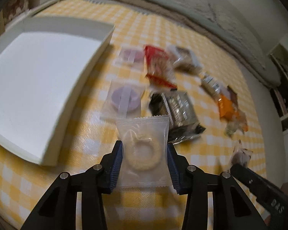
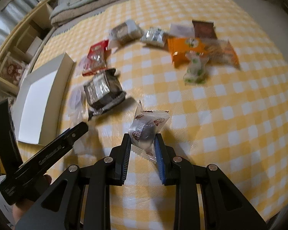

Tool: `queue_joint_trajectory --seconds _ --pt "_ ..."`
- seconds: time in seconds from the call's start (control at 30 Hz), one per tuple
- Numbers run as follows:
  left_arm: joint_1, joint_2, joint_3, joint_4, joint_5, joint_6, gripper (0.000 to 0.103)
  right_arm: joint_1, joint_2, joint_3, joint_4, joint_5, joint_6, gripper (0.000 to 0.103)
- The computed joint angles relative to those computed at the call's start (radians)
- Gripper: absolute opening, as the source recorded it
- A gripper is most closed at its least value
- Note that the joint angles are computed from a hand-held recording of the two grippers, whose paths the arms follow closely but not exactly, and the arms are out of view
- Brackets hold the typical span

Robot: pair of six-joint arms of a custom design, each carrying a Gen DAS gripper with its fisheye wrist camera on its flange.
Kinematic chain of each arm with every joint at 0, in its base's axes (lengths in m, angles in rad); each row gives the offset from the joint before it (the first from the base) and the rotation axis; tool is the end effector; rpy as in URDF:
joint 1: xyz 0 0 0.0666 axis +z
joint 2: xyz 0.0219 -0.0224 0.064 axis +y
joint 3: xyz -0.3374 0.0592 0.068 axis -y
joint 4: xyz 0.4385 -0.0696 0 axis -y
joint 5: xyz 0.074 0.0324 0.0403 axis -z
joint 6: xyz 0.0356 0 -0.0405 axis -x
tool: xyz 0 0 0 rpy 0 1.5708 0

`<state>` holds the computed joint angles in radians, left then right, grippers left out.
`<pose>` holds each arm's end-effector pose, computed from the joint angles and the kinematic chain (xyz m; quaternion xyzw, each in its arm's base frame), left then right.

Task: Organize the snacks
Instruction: 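Carry both held snacks into the white box and open both grippers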

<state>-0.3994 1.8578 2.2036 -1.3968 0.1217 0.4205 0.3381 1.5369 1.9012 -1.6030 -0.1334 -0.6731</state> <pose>0.5964 -0.2568 0.4886 0.0055 0.9647 -0.1561 0.2118 0.4925 0.1778 0.5230 0.1532 0.9721 0.1374 0.1124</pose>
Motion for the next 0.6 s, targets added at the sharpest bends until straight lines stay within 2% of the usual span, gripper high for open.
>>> queue_joint_trajectory --seconds 0.13,0.37,0.6 --pt "0.017 -0.049 -0.017 0.034 0.024 -0.039 0.043 0.002 0.003 0.029 0.005 0.034 0.005 0.025" --pt "0.055 -0.089 0.044 0.070 0.040 -0.142 0.043 0.017 0.043 0.135 0.025 0.118 0.041 0.025" --pt "0.111 -0.093 0.122 0.068 0.065 -0.220 0.043 0.039 0.152 0.339 0.030 0.155 0.075 0.025"
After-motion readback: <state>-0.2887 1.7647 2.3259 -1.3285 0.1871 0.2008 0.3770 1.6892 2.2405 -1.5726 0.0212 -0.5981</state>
